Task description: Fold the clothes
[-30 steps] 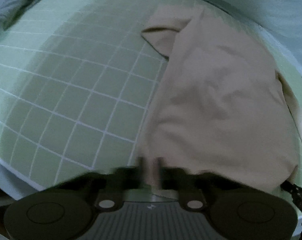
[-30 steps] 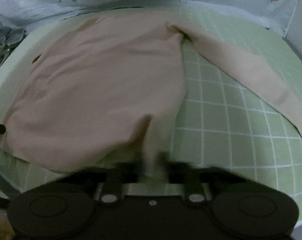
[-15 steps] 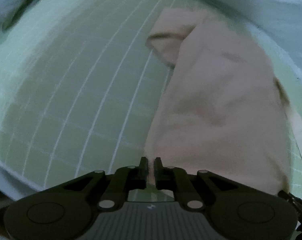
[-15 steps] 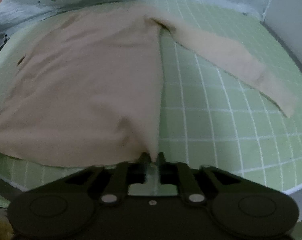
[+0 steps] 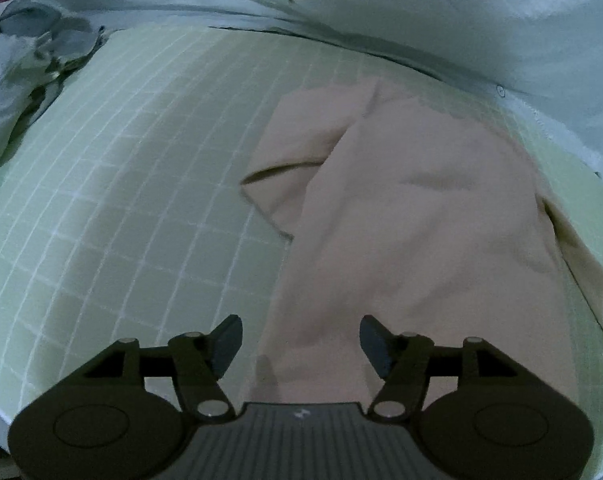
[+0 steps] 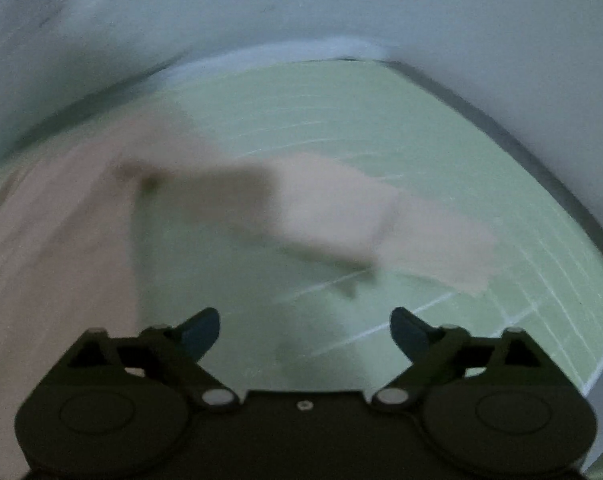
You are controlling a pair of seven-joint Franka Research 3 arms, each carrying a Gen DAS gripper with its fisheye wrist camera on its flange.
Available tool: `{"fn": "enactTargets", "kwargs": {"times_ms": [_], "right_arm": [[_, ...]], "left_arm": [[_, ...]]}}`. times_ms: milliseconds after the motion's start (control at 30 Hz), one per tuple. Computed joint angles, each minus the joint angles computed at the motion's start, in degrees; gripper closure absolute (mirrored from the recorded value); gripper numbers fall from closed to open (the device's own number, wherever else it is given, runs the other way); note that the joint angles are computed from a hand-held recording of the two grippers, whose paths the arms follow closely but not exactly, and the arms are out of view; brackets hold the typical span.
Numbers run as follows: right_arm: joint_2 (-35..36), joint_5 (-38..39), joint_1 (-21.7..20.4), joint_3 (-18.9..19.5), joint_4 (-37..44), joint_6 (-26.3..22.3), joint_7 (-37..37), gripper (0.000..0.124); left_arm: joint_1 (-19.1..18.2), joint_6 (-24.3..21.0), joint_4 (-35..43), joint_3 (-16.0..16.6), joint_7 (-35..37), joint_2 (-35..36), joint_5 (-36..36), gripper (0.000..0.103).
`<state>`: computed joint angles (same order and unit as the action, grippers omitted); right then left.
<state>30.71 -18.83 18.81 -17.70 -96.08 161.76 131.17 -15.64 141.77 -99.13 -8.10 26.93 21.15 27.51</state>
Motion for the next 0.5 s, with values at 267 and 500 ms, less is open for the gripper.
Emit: {"fn": "enactTargets", "kwargs": {"times_ms": [267, 500], "right_arm": [[12.59, -1.64, -2.36, -5.34, 16.54, -11.36, 11.97, 0.025], [13.47, -0.91, -4.99, -2.98, 17.83, -10.86, 13.58, 0.049]], "left_arm": [[-2.09, -9.85, 16.43, 0.83, 4.38, 10.50, -0.71, 0.036], [-3.73, -17.88, 27.19, 0.76, 11.69, 17.00, -2.71, 0.035]]}}
